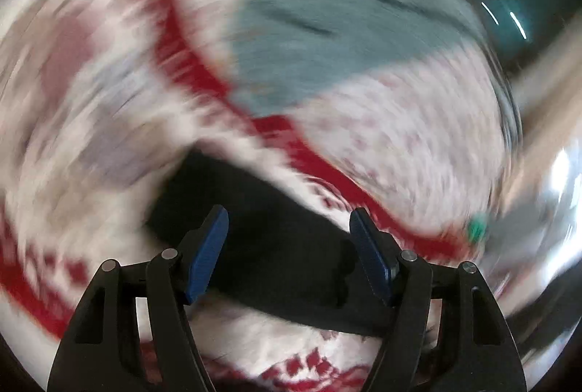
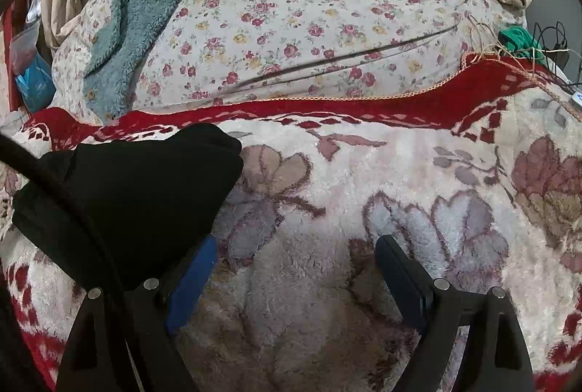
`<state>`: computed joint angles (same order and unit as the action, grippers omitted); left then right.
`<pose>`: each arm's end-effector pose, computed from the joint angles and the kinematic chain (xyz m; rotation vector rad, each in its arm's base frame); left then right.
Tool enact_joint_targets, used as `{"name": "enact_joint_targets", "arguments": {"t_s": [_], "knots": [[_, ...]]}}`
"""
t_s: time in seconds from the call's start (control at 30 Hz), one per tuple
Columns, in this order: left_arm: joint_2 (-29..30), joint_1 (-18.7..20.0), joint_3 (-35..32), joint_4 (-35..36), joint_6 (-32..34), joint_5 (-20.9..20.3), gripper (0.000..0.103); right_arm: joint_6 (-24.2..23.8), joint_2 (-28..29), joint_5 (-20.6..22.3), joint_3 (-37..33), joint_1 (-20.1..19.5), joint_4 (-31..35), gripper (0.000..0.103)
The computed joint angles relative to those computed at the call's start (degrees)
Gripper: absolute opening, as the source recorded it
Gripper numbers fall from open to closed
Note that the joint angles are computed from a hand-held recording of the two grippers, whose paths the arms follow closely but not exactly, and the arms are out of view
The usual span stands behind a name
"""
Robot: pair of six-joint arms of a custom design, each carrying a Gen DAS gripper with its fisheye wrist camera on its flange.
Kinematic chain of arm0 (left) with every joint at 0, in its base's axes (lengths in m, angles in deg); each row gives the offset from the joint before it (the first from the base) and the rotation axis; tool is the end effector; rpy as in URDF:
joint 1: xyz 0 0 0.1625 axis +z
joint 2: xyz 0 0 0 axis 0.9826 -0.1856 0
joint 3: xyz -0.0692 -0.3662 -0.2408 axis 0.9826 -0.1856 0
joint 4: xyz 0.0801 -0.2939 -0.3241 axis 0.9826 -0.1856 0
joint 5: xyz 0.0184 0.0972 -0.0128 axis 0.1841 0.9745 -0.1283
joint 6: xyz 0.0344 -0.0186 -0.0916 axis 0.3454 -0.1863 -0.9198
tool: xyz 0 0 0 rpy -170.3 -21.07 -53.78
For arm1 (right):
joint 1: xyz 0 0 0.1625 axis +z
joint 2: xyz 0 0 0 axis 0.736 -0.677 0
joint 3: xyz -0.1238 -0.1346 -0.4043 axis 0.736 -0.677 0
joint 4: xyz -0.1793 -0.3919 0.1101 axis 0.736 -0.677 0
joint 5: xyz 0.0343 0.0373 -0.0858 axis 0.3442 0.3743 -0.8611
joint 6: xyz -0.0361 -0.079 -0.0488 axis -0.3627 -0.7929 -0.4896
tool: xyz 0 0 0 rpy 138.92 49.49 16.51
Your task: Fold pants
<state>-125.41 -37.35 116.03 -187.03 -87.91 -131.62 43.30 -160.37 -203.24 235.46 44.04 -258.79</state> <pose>-0.2015 -0.4199 0.2892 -0.0733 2.9809 -0.9387 0.0780 -0.2878 0.2909 0.0619 -2.0946 1.0719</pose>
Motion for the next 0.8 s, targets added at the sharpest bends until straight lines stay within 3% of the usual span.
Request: {"name": "enact_joint_targets", "arguments": {"t_s": [0.07, 0.13, 0.27, 0.43, 0.73, 0.77, 0.8], "knots": [[-2.7, 7.0, 3.5, -6.1, -6.9, -8.8, 0.070, 0.0, 0.0, 0.0, 0.0, -0.1, 0.0, 0.087], [-3.0, 11.2, 6.1, -10.8, -11.0, -14.1, 0.070, 0.0, 0.0, 0.0, 0.0, -0.1, 0.0, 0.087], [0.1, 13.5, 7.7, -15.9, -12.8, -17.8, 0.070, 0.0, -0.1, 0.3, 0.1, -0.2, 0.1, 0.087], [6.8, 16.6, 6.6, -24.6, -11.4, -20.8, 0.070, 0.0, -0.2, 0.4, 0.0, -0.3, 0.3, 0.087], [10.9, 18.2, 5.5, -29.4, -9.7, -19.5, 0.068, 0.1, -0.2, 0.6, 0.1, -0.5, 0.2, 0.087], [10.9, 17.9, 5.5, -29.2, -8.9, -18.9, 0.061, 0.1, -0.1, 0.6, 0.1, -0.5, 0.1, 0.087], [10.9, 17.5, 5.3, -28.0, -8.0, -18.1, 0.047, 0.0, -0.2, 0.6, 0.1, -0.6, 0.1, 0.087]]}}
